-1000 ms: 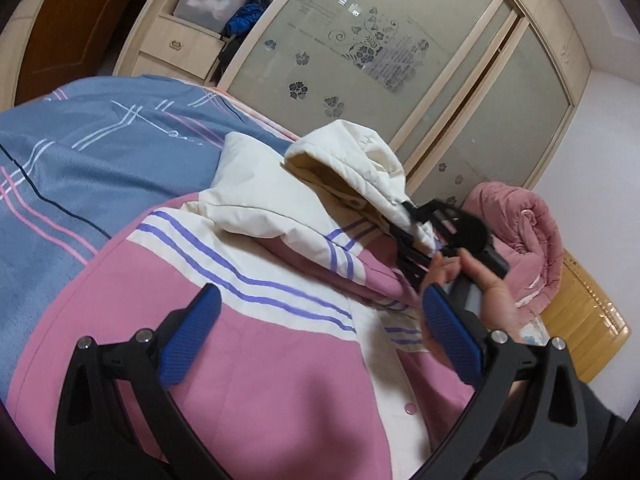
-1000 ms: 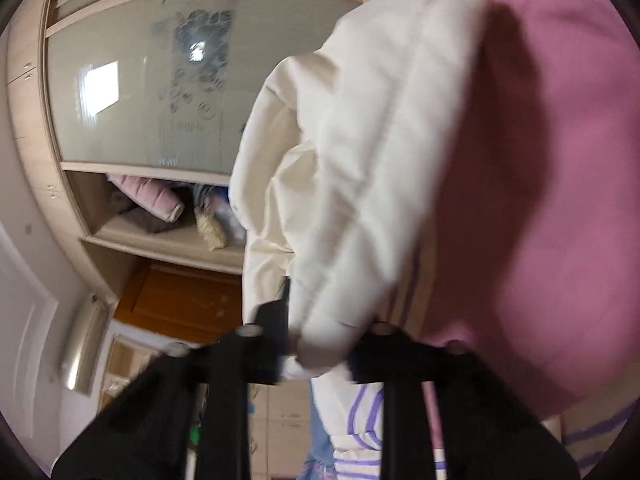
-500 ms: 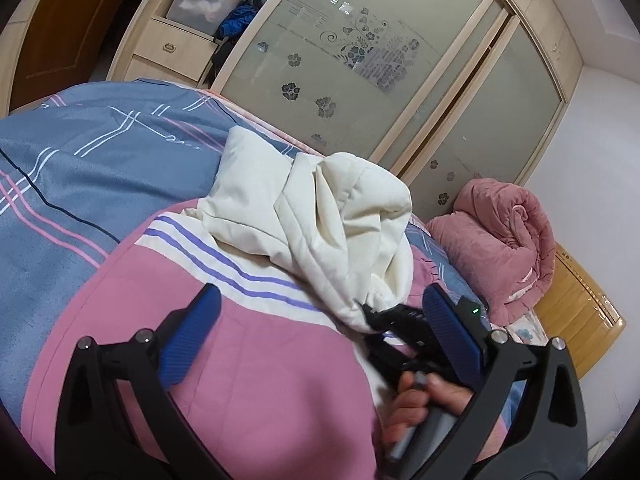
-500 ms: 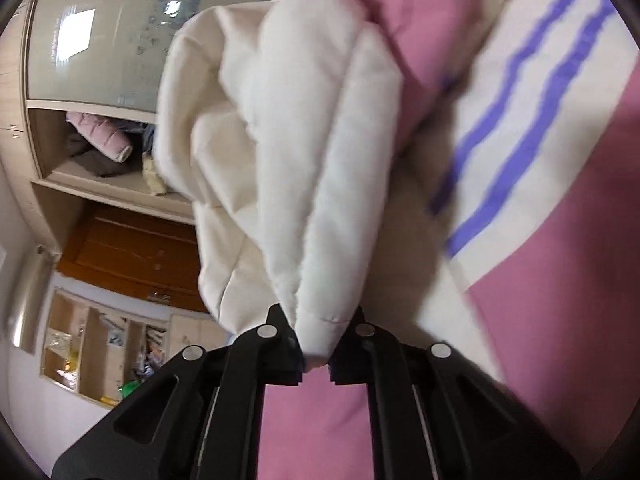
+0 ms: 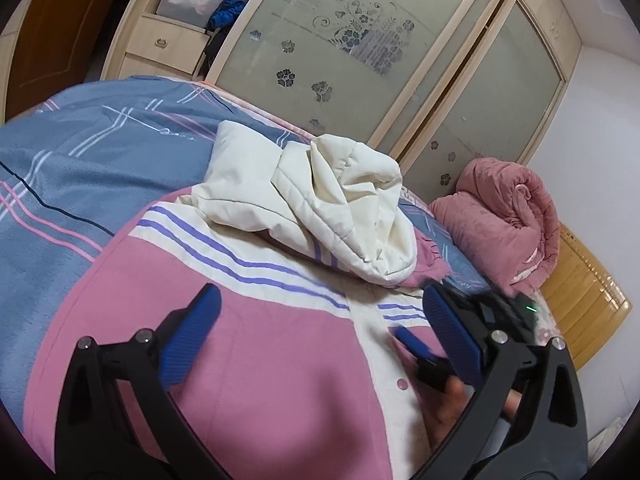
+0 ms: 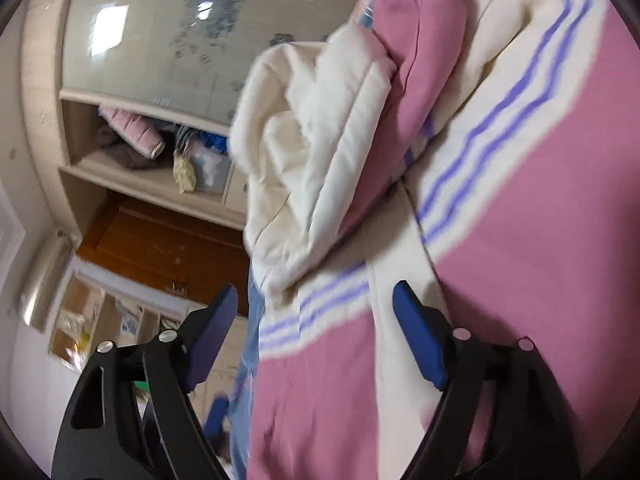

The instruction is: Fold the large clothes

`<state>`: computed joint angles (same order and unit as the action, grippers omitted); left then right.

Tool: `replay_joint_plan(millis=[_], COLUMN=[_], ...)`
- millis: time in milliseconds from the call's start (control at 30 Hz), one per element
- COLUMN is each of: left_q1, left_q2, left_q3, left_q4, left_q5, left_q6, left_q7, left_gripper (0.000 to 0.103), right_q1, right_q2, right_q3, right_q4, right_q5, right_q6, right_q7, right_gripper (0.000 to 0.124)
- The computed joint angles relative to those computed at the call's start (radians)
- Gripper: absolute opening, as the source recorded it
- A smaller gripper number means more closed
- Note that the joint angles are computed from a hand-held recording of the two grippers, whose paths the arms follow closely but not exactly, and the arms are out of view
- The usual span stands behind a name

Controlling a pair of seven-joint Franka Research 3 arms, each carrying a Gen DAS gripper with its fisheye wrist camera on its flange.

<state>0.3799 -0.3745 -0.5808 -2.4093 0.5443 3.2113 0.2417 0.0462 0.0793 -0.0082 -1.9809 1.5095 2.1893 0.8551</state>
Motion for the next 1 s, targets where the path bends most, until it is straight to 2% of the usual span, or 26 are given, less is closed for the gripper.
replay_joint_plan(millis=[67,233,300,433,467,533,700,800,867,1000], left_q1=[-0.025,-0.114,-0.176,-0.318,-0.38,-0.458,-0.605,-0.678,-0.715,-0.746], left_q2=[-0.021,-0.08,-0.104,-0.178,-0.205,-0.237,-0.365,-0.42,-0.451,-0.484], left_q3=[0.01,0.027,0.051,0.118,0.145,0.177,0.173,0.166,0.17,0.155], left_q4=[0.007,0.045,0.052,0.008,-0.012,-0.028,-0.061,-0.056,-0.06,-0.039], left_q5=[0.002,0.068,0.083,0.069,0.034,0.0,-0.059,-0.092,-0.114,-0.133], left_q6=[-0.069,-0.324,-0.407,-0.498,-0.546,-0.623,-0.839,-0.955,-0.989,-1.07], left_q7=[0.007,0.042,0.087,0.121,0.14,0.151,0.152,0.165,0.161,0.145], left_gripper=[0.101,0.101,0.101,0.101,0.101,0.101,0.101,0.101,0.101,0.101], right_q1=[-0.018,-0.023,-0.024,-0.029,-0.027,-0.014,-0.004,0.024,0.045,0.09], right_q2=[-0.092,-0.37,-0.469,-0.641,-0.687,-0.759,-0.905,-0.983,-1.028,-1.108], right_q3=[-0.023,-0.075,-0.09,-0.115,-0.121,-0.125,-0.104,-0.096,-0.112,-0.169], right_q4=[-0.091,-0.321,-0.396,-0.499,-0.524,-0.571,-0.665,-0.724,-0.751,-0.789], right_q5=[-0.038,-0.208,-0.286,-0.423,-0.444,-0.466,-0.57,-0.603,-0.634,-0.677], right_q6=[-0.015,0.125,0.165,0.216,0.233,0.285,0.4,0.509,0.539,0.565], right_q7=[-0.053,-0.142,-0.154,-0.171,-0.187,-0.221,-0.233,-0.259,-0.28,-0.295], right_gripper=[0.088,0.097,0.097,0.097,0.097,0.099,0.102,0.102,0.102,0.102])
